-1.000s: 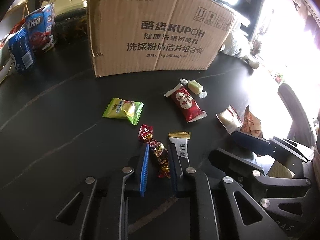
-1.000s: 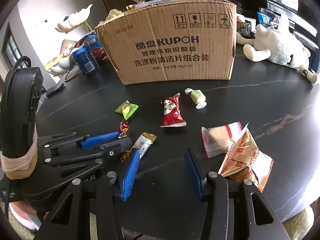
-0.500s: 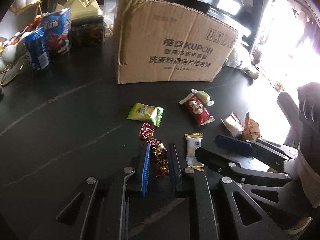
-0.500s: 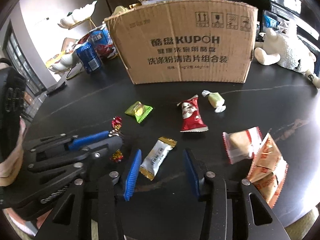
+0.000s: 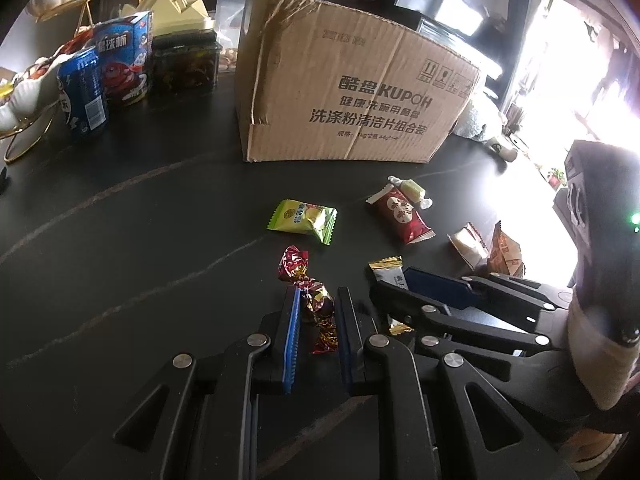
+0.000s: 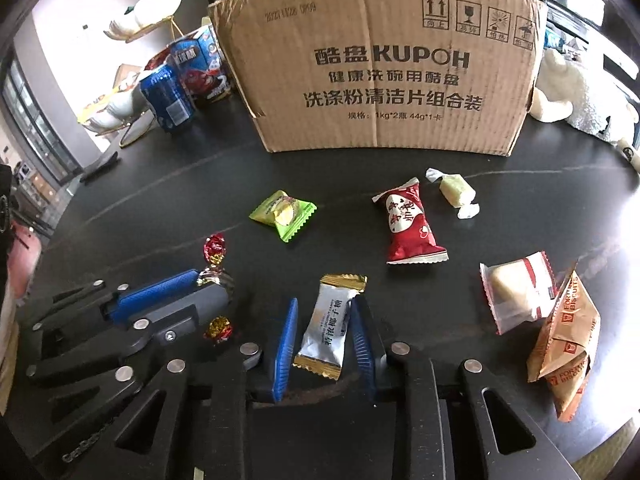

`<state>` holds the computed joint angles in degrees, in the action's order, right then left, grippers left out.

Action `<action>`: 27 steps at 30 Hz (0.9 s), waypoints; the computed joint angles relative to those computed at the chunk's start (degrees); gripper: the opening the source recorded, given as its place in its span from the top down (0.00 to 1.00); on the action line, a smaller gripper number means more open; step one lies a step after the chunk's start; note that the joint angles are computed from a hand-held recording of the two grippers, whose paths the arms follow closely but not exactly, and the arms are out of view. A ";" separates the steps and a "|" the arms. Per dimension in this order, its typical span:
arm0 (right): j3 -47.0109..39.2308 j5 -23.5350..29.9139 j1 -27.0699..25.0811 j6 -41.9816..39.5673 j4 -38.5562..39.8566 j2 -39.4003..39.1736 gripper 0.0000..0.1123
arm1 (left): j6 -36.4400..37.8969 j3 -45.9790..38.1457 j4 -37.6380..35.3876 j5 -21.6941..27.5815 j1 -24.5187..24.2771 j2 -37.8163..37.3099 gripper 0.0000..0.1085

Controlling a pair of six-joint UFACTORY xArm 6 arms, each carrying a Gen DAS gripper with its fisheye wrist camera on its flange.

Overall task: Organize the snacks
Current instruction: 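Grasp red-gold wrapped candy with left tool while right tool grasps white bar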

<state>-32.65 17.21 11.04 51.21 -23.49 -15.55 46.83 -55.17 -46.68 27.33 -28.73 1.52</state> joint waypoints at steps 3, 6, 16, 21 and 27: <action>-0.46 0.42 0.22 0.39 -0.83 0.69 0.80 | -0.13 0.18 0.06 -0.17 -0.05 -0.17 0.84; -0.37 0.59 0.29 1.10 -1.85 0.42 0.81 | -0.26 0.34 0.24 -0.39 -0.20 -0.37 0.84; 1.90 -0.57 -0.62 1.68 -2.81 -3.84 0.81 | -1.76 1.46 1.75 -1.22 -0.95 -2.76 0.84; 3.13 -1.35 -1.14 1.76 -3.35 -6.97 0.81 | -2.93 1.78 2.68 -1.85 -1.25 -4.69 0.84; 3.92 -1.99 -2.15 2.61 -5.22 -10.96 0.81 | -3.83 1.64 3.05 -3.97 -1.79 -6.98 0.84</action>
